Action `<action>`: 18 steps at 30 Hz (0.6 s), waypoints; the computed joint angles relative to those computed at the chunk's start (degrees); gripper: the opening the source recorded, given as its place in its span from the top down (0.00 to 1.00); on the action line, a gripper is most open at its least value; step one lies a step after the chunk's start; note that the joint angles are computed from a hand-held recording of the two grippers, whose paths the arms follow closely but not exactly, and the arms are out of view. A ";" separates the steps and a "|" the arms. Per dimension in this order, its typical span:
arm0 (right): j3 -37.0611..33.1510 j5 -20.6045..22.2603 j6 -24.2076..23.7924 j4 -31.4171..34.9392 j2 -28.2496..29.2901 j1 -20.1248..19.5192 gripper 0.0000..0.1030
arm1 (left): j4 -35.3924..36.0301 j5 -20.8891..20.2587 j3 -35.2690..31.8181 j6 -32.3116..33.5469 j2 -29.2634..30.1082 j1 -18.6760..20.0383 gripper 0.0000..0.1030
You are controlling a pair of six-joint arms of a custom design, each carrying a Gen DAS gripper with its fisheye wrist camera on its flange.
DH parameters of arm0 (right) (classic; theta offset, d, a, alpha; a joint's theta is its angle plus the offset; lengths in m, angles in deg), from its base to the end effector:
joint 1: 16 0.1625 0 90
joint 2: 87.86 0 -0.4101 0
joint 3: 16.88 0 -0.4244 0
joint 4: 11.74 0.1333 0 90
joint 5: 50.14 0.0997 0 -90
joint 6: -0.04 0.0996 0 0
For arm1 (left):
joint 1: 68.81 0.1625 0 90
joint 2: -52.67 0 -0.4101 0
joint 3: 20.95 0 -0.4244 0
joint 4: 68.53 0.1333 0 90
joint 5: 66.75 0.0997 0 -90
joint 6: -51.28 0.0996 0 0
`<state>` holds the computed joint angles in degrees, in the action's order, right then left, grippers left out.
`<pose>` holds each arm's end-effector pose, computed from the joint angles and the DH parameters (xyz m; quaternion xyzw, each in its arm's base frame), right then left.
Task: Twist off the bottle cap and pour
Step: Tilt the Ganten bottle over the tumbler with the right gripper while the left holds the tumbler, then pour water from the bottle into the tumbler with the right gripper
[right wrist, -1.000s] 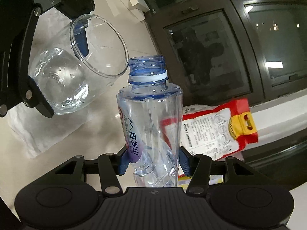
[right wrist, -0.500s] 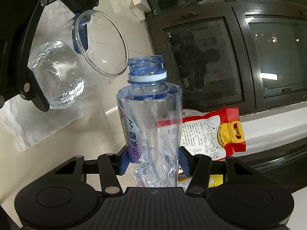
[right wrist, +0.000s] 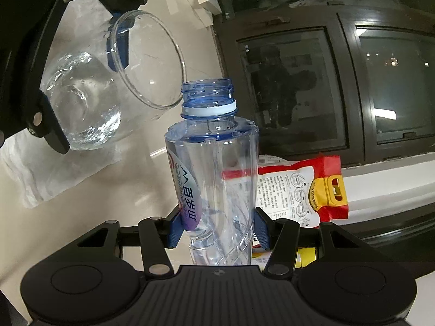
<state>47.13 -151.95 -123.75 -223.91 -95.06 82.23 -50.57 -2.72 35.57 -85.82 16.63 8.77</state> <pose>0.2219 -0.7453 -0.0913 0.7423 -0.3912 0.2131 0.5005 0.0142 -0.7581 0.1215 0.3208 0.8225 -0.3557 0.3066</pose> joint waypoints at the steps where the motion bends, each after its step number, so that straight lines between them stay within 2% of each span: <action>1: -0.08 0.03 -0.24 -0.02 0.06 -0.03 0.46 | 0.10 -0.03 -0.08 -0.01 0.06 -0.01 0.11; 9: -3.05 1.24 -2.78 0.46 1.46 -0.34 0.46 | 2.35 0.22 -2.38 -0.36 0.87 0.36 0.11; 16: -2.95 2.61 -5.02 -1.65 1.94 -0.79 0.46 | 2.73 0.15 -3.46 -0.04 1.55 0.53 0.11; 18: -3.01 3.23 -5.99 -2.42 2.20 -0.98 0.46 | 1.91 0.55 -1.26 0.23 0.31 0.67 0.11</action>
<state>44.12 -148.72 -129.75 -226.33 -92.86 81.25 -48.67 -2.17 34.30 -85.58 16.94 9.44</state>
